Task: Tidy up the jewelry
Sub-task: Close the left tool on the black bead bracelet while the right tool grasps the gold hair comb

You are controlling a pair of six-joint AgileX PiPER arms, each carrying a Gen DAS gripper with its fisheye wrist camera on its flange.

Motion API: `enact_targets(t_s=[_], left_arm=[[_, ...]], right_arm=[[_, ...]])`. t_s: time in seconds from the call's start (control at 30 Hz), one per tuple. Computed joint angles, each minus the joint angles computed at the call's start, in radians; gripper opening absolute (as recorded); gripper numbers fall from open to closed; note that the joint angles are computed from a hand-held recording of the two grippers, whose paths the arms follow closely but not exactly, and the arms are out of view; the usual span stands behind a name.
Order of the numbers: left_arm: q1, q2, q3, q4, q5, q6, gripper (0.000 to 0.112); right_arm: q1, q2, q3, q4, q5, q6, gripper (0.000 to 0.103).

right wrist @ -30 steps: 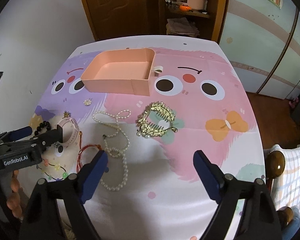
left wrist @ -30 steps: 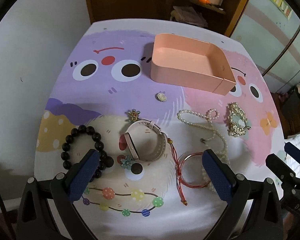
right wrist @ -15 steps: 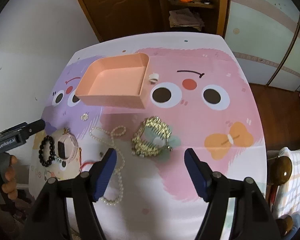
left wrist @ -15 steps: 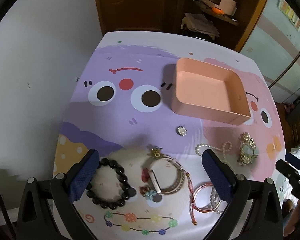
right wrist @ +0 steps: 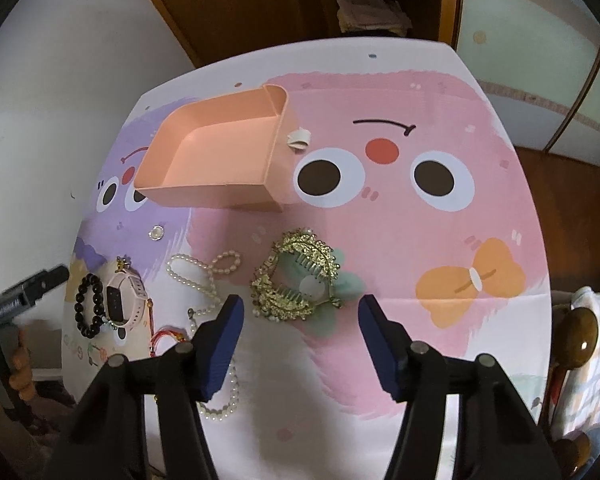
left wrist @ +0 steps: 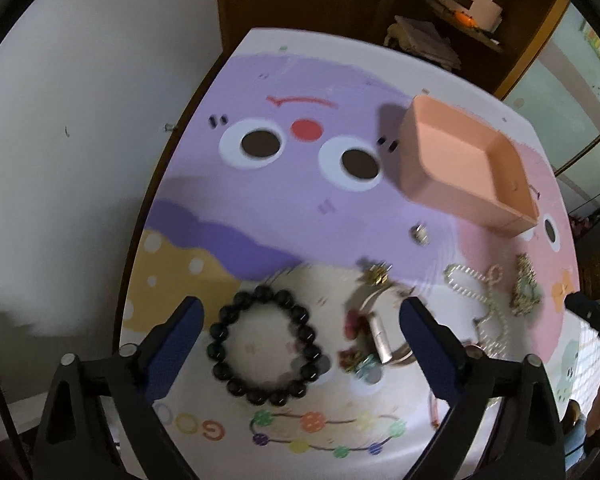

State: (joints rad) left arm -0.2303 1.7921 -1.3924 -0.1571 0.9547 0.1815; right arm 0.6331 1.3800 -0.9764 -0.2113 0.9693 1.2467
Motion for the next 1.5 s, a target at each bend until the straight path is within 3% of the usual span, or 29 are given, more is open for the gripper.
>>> enact_targets(t_s=[0.53, 0.67, 0.93, 1.3, 1.5], left_arm=[[0.118, 0.046, 0.072, 0.037, -0.014, 0.027, 0.076], [0.137, 0.076, 0.063, 0.016, 0.002, 0.05, 0.066], [0.146, 0.096, 0.061, 0.002, 0.005, 0.071, 0.061], [0.119, 0.126, 0.031, 0.056, -0.005, 0.031, 0.06], [0.082, 0.131, 0.04, 0.122, -0.037, 0.002, 0.059]], right_arm=[[-0.134, -0.017, 0.051, 0.125, -0.078, -0.132, 0.058], [-0.181, 0.015, 0.053, 0.229, -0.139, -0.224, 0.058], [-0.209, 0.131, 0.017, 0.383, -0.226, -0.335, 0.052], [-0.225, 0.272, -0.097, 0.391, -0.185, -0.338, 0.051], [-0.216, 0.322, -0.138, 0.366, -0.133, -0.318, 0.031]])
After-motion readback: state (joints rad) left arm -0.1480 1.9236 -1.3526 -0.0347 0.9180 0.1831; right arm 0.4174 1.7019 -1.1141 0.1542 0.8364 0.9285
